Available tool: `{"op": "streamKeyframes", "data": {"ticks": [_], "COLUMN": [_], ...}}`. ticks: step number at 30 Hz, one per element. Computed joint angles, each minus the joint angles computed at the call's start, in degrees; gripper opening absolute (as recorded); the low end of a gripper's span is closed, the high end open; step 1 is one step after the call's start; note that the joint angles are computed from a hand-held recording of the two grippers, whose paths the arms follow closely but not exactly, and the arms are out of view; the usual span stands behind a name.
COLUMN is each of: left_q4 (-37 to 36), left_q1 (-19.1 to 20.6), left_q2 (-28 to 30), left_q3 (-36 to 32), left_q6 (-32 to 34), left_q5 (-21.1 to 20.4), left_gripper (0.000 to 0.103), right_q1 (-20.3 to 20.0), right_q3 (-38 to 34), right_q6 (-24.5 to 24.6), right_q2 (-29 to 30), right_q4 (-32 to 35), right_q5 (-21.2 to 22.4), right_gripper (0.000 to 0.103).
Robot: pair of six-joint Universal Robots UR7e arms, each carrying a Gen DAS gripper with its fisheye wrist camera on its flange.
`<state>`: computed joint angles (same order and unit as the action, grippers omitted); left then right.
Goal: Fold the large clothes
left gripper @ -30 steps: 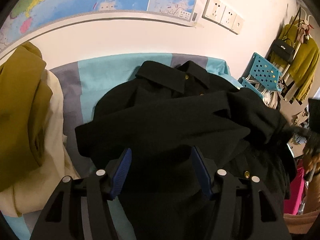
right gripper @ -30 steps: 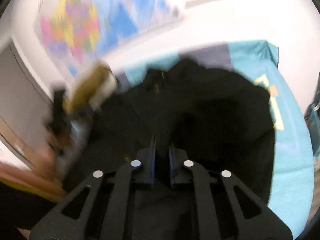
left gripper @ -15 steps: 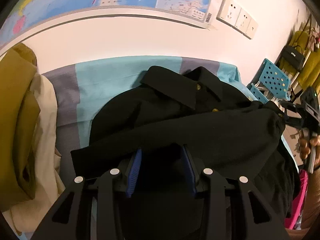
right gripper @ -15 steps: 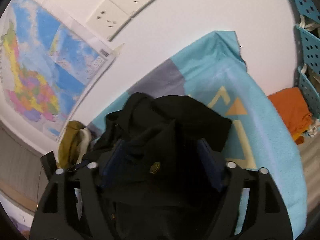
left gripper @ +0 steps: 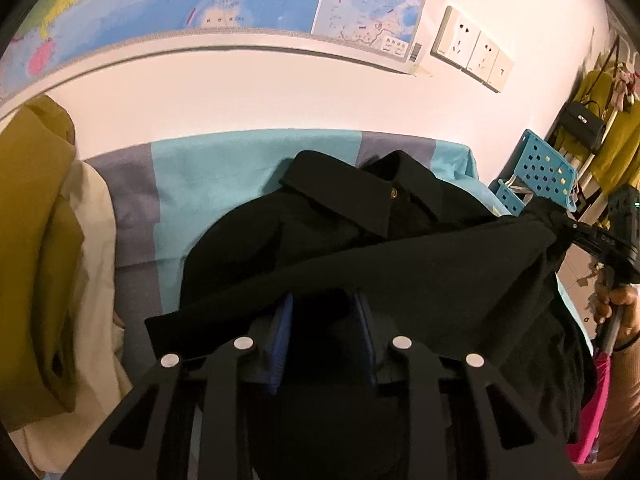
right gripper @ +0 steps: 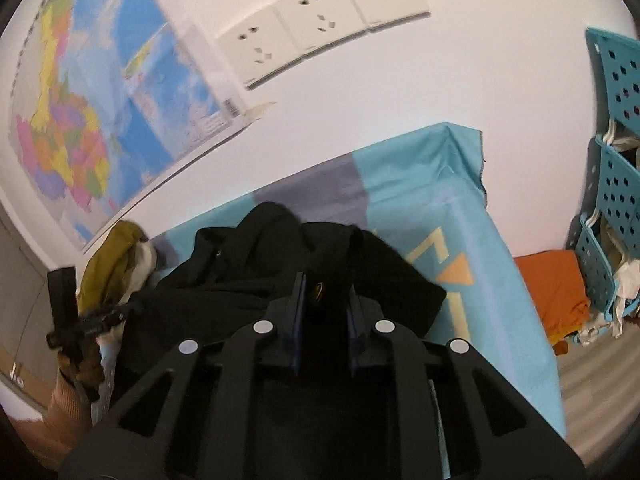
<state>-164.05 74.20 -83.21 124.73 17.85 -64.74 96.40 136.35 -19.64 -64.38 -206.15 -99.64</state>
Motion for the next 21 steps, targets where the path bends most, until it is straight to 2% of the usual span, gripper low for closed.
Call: {"op": "streamKeyframes", "data": {"ticks": [4,6,7,8,11,13,17,19,21], "left_q4": [-2.59,-2.93,-3.23,-3.73,-3.40,-3.18,-3.61,-3.36,-4.30], "left_q1": [-0.34,-0.28,-0.48,-0.77,-1.08,-0.96,-1.42,-1.26,-1.20], "left_q2": [2.08,2.00,1.92,1.83,1.10,0.14,-0.15,0.37,1.04], "left_q3": [0.19,0.29,0.44,0.67,0.97,1.30,2.13,2.14,2.42], "left_q6": [0.55,0.68,0.70,0.73,0.40,0.39,0.52,-0.15,0.20], "left_q5": [3.57,3.78,4.65,5.81,6.81,5.54,5.02,5.09,6.29], "left_gripper": [0.029,0.033,0.038,0.039,0.039,0.041,0.043,0.044,0.044], "right_q1": [-1.88,-2.52,-2.42,-2.11,0.65,2.28,6.45,6.58,5.04], "right_q3": [-3.31,-2.71,-1.94,-1.27,1.43,2.38,0.48,-1.34,-3.79], "right_q6": [4.09,4.64,5.14,5.20,2.25,-0.58,-6.96,-8.33,-7.24], "right_q2": [2.88,2.88,2.59,2.19,1.59,1.26,4.67,7.05,8.95], "right_q4": [6.01,5.08,3.30,1.67,-6.52,-8.13,-5.94,-3.98,0.94], "right_q5": [-3.62,-2.68,-2.81,-3.07,-4.83,-3.42,-5.04,-6.02,-6.81], "right_gripper": [0.033,0.038,0.048,0.052,0.053,0.053,0.053,0.051,0.050]}}
